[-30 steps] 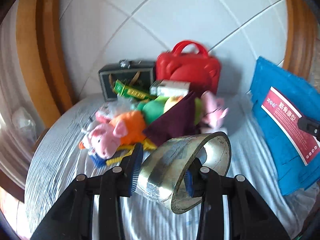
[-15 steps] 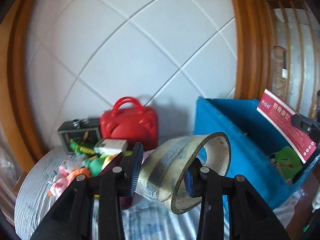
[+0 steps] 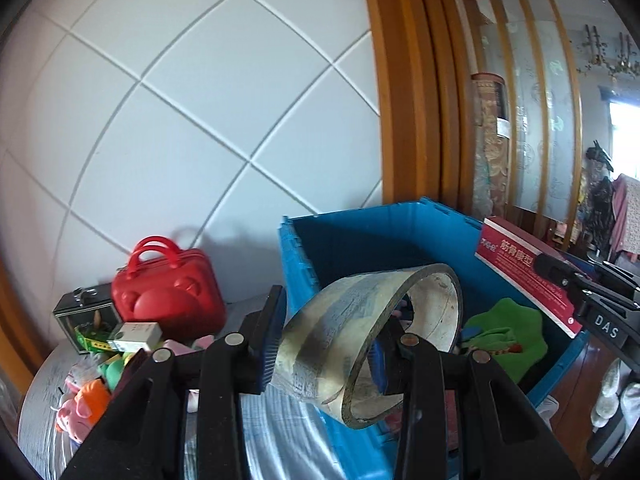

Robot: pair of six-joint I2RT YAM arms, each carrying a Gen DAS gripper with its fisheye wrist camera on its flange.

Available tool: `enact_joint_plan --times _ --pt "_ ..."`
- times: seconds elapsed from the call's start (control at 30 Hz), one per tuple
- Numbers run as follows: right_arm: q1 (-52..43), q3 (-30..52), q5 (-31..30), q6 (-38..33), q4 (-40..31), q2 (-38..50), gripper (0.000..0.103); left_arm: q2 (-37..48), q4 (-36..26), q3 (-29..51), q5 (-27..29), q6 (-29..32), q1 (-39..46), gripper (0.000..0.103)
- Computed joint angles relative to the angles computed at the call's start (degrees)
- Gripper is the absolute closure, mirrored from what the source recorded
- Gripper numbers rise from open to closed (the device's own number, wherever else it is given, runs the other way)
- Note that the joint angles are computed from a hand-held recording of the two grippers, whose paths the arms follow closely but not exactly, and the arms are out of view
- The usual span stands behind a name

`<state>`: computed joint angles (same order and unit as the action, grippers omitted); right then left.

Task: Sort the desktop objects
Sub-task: 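Lift the tape roll and red box and carry them over the crate, then open both tools to drop the tape roll and red box into the crate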

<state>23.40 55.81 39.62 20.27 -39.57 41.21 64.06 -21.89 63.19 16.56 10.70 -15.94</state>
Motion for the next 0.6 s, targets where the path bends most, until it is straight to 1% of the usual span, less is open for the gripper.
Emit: enact_joint_plan --times 0.23,0.27,0.3,0.43,0.53,0.6 --pt "-12.53 -2.59 -8.61 -5.33 0.79 -3.14 0.078 2.0 -0.55 1.95 -7.13 -1.63 -9.92 0.067" --pt "-15.6 -3.35 -11.15 -6.76 1.24 -3.9 0.078 2.43 -0.69 2.26 -7.97 -1.91 -11.1 0.067" --pt "-17.35 -3.75 -12.42 -7.59 1.53 -4.15 0.078 2.8 -0.79 2.49 -8.84 -2.21 -12.22 0.067" --pt "-23.23 -4.64 -16.49 -10.32 2.46 -4.79 0.078 4.1 -1.16 3.11 -11.16 -2.62 -15.48 0.067" --pt "-29.17 -4.85 -21.67 -12.32 3.21 -4.46 0.078 5.14 -1.54 3.68 -12.47 -2.94 -17.31 0.067" --pt "-31.73 -5.07 -23.73 -13.33 3.51 -4.22 0.078 5.89 -1.73 4.12 -13.26 -3.21 -18.31 0.067"
